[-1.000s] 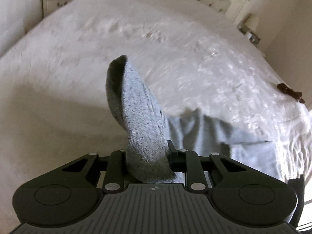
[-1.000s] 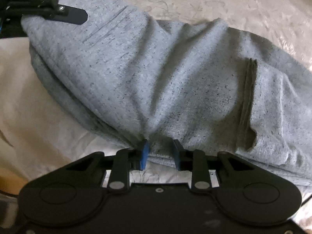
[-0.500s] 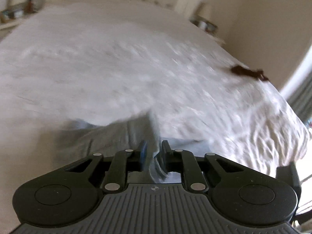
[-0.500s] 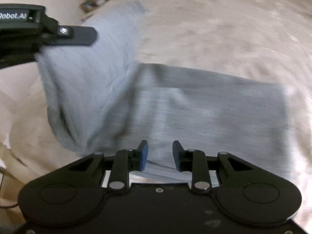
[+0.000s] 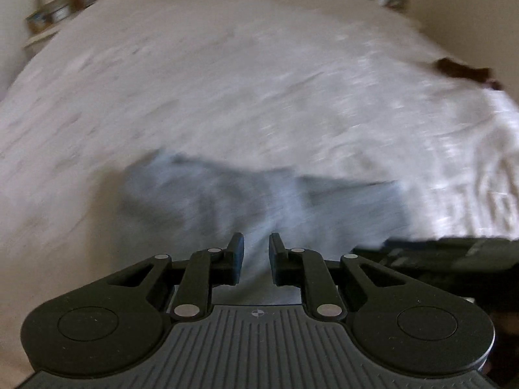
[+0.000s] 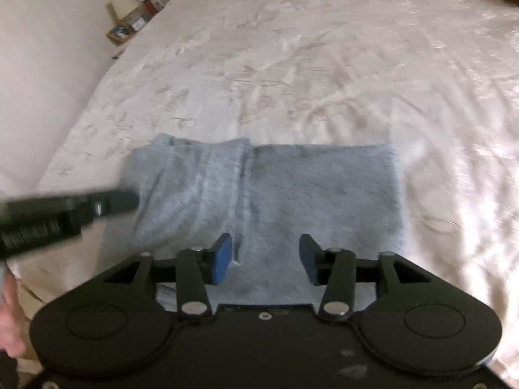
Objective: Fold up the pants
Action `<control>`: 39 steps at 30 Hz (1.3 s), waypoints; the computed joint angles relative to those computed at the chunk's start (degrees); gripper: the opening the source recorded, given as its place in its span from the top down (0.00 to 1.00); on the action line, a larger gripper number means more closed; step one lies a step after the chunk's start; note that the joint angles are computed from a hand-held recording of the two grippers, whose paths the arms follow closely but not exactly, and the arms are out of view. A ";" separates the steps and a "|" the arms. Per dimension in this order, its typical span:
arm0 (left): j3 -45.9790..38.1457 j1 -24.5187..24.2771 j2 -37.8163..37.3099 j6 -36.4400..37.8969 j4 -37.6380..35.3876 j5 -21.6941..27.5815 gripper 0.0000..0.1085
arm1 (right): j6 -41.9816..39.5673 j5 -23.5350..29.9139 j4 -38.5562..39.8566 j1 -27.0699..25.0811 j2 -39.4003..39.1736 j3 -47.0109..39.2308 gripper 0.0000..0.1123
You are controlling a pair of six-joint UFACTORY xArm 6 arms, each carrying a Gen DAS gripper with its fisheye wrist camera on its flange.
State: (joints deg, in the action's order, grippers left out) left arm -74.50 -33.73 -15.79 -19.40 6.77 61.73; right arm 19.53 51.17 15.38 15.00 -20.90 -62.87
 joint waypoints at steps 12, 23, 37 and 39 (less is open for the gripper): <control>4.06 7.82 -1.08 4.27 -3.77 7.77 0.85 | 1.47 1.92 4.77 2.18 10.43 -6.64 0.36; 6.26 12.03 -3.13 8.51 -8.68 6.15 0.84 | 0.75 -1.75 12.07 4.27 14.24 -7.02 0.60; 5.00 11.38 -5.80 2.17 -0.75 3.09 0.84 | 2.36 2.67 -3.73 3.89 0.95 -12.82 0.92; 4.92 9.77 -5.20 2.19 -0.79 2.93 0.84 | 3.51 7.06 -9.15 2.40 -1.90 -10.83 0.92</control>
